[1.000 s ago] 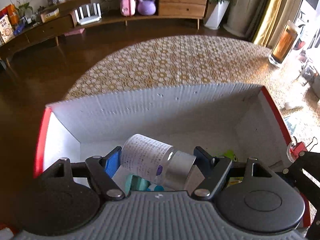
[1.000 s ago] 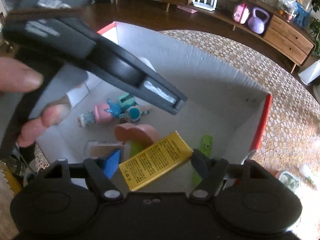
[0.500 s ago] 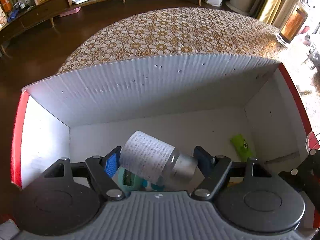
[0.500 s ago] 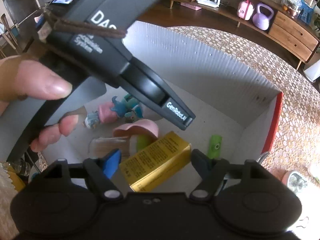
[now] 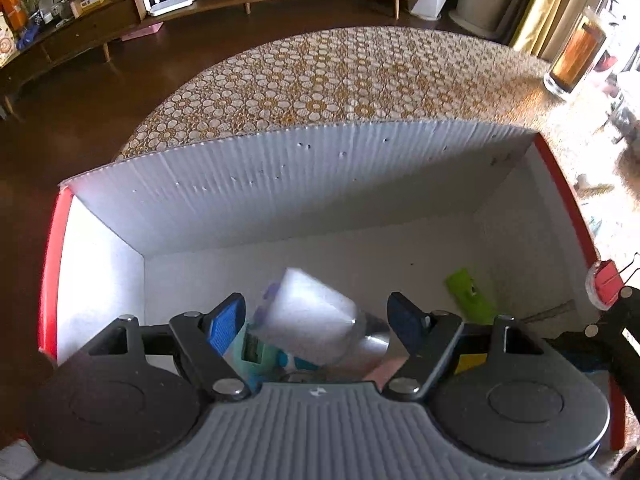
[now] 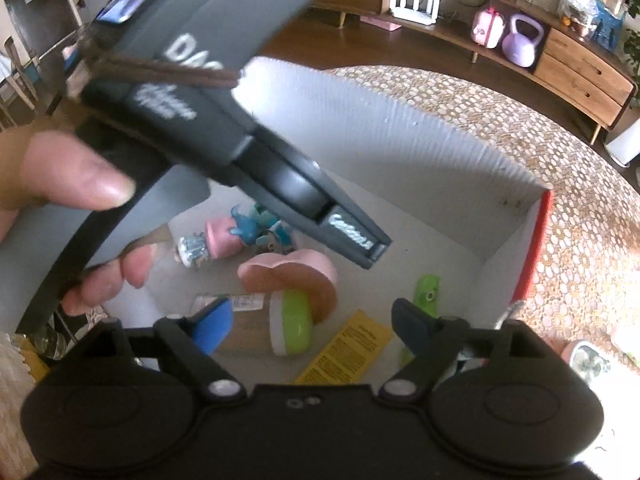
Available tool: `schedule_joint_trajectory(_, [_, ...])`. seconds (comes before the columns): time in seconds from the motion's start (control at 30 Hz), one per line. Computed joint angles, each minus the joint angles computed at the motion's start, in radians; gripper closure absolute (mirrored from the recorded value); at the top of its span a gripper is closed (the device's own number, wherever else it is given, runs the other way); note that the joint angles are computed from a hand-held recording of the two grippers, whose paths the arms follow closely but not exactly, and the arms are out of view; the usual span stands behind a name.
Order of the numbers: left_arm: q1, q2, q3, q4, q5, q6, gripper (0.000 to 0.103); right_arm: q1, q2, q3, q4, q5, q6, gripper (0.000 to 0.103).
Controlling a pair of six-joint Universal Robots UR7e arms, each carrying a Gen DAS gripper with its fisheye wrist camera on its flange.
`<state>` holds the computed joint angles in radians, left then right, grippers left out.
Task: Organize rigid objects
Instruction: 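Open the left gripper to drop the jar while the right gripper releases the yellow box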
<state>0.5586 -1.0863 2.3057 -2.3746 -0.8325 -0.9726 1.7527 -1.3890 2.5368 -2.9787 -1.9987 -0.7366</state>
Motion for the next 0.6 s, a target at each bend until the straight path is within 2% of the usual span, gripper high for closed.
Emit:
schedule_joint_trajectory(0.3, [-0.074, -0.050, 0.020, 0.080, 0.020, -0.087, 0.025, -0.003, -0.118, 0.014, 0.063, 0.044, 0.003, 0.013])
schedule_joint_trajectory(0.6, [-0.180, -0.105, 0.028, 0.203, 0.027, -0.199, 0.025, -0.002, -0.255, 0.040, 0.117, 0.091, -0.008, 0.009])
